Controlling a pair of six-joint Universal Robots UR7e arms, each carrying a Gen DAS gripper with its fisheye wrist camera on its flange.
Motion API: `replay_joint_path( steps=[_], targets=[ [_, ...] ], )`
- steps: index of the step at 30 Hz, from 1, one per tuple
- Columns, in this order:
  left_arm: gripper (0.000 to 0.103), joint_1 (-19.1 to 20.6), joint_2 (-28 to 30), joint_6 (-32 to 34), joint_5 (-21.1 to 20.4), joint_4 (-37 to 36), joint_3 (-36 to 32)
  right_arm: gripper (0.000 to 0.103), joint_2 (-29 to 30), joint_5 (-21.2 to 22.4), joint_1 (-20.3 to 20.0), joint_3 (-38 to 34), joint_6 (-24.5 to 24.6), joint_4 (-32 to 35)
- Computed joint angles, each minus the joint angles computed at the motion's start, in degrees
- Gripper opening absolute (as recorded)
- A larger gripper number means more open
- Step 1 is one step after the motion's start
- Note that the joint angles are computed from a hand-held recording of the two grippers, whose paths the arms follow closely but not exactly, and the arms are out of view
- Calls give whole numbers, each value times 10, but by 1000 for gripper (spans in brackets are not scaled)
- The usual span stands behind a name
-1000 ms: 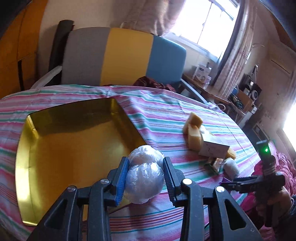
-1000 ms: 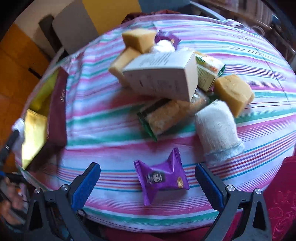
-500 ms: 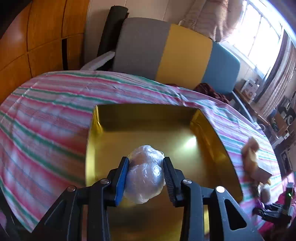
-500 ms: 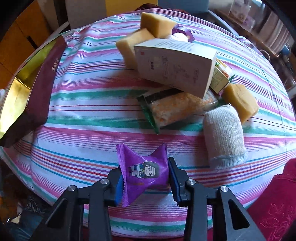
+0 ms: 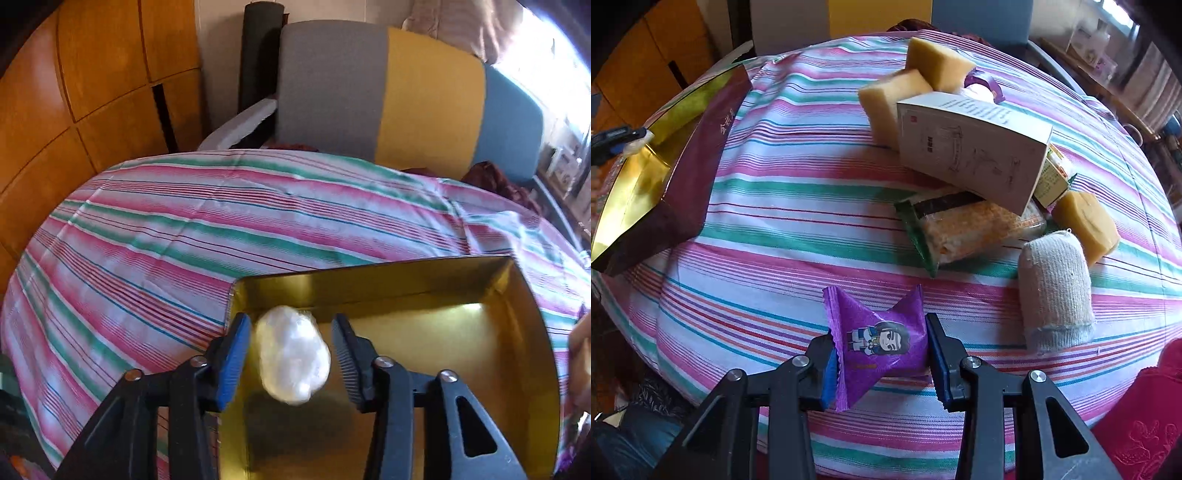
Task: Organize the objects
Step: 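Place cotton bag in tray with left gripper while right gripper grasps purple candy, then carry the purple candy packet into the gold tray and open the right gripper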
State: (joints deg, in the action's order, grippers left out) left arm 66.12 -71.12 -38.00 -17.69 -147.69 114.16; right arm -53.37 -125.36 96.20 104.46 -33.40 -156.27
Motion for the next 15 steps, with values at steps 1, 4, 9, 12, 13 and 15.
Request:
replay_joint_path(
  steps=[1, 4, 9, 12, 13, 15],
  targets=[
    [49, 0, -5, -15, 0, 14, 1, 41, -1, 0, 0, 0, -1, 1],
    [50, -13, -19, -17, 10, -7, 21, 41, -7, 5, -1, -2, -4, 5],
    [50, -60, -64, -60, 25, -5, 82, 41, -21, 33, -1, -2, -15, 6],
    [50, -91, -88, -93, 34, 12, 119, 41, -28, 52, 4, -4, -12, 11],
    [50, -106, -102, -128, 37, 44, 134, 40, -27, 60, 7, 0, -10, 4],
    [50, -126, -125, -189, 33, 100, 154, 41, -38, 83, 11, 25, -17, -16]
  ],
)
